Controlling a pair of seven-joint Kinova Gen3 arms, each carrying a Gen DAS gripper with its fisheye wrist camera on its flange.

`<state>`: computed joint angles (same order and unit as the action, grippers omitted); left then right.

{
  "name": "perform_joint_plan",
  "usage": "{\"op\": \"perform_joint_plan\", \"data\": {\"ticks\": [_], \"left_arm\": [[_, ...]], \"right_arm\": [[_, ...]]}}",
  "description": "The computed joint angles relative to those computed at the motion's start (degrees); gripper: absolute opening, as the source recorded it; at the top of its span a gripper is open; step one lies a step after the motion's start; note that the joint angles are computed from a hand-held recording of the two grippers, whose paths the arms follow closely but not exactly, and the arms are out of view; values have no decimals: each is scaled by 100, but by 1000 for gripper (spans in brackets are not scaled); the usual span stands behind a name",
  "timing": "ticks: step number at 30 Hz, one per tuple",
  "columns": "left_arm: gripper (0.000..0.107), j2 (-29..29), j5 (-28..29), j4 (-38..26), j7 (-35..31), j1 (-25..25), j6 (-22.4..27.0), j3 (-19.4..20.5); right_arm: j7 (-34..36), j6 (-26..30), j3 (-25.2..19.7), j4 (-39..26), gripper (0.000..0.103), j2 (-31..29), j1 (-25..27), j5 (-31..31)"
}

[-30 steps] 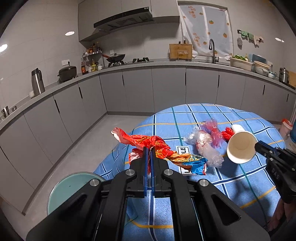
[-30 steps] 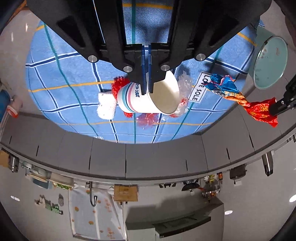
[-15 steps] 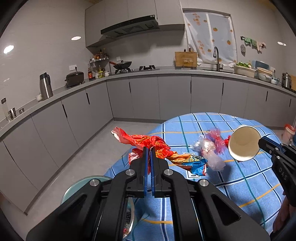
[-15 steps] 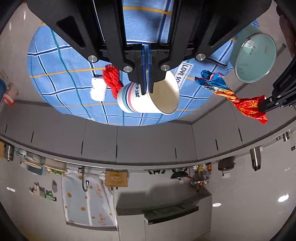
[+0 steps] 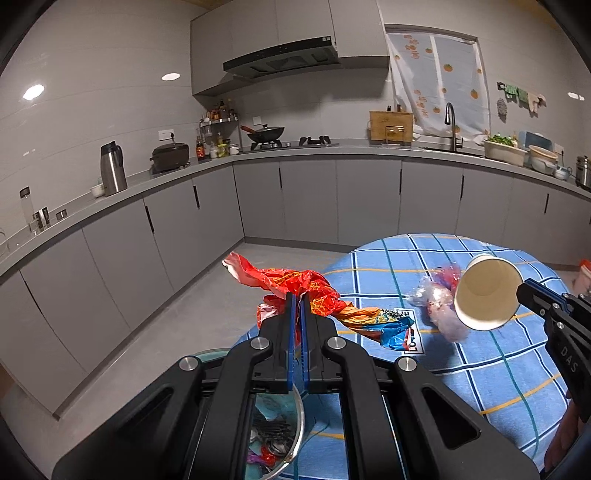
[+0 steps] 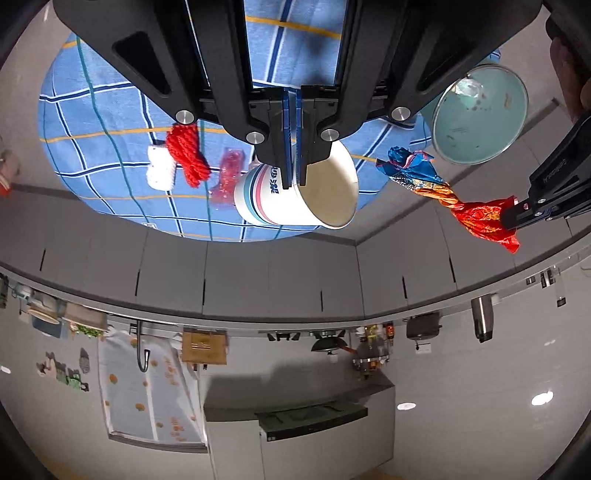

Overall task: Collect trash
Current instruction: 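Carry the wrapper and paper cup over the bucket with both grippers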

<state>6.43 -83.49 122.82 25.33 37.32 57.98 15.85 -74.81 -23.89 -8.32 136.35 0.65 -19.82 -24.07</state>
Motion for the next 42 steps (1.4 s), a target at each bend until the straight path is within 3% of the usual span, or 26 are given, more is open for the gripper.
{"op": "perform_joint_plan", "data": {"ticks": [10, 26, 33, 42], "left_arm": [[3, -165, 146, 188, 83, -22, 182, 25], [3, -565, 382, 607, 173, -343, 299, 132], [3, -699, 591, 746, 101, -466, 389, 160], [3, -794, 871, 921, 51, -602, 471, 166]], "right_arm": [[-200, -27, -103, -7, 3, 15, -133, 314], [92, 83, -205, -261, 3, 192, -618, 147], [-144, 143, -245, -391, 3, 303, -772, 457], [-901, 351, -329, -615, 3, 464, -827, 1402]]}}
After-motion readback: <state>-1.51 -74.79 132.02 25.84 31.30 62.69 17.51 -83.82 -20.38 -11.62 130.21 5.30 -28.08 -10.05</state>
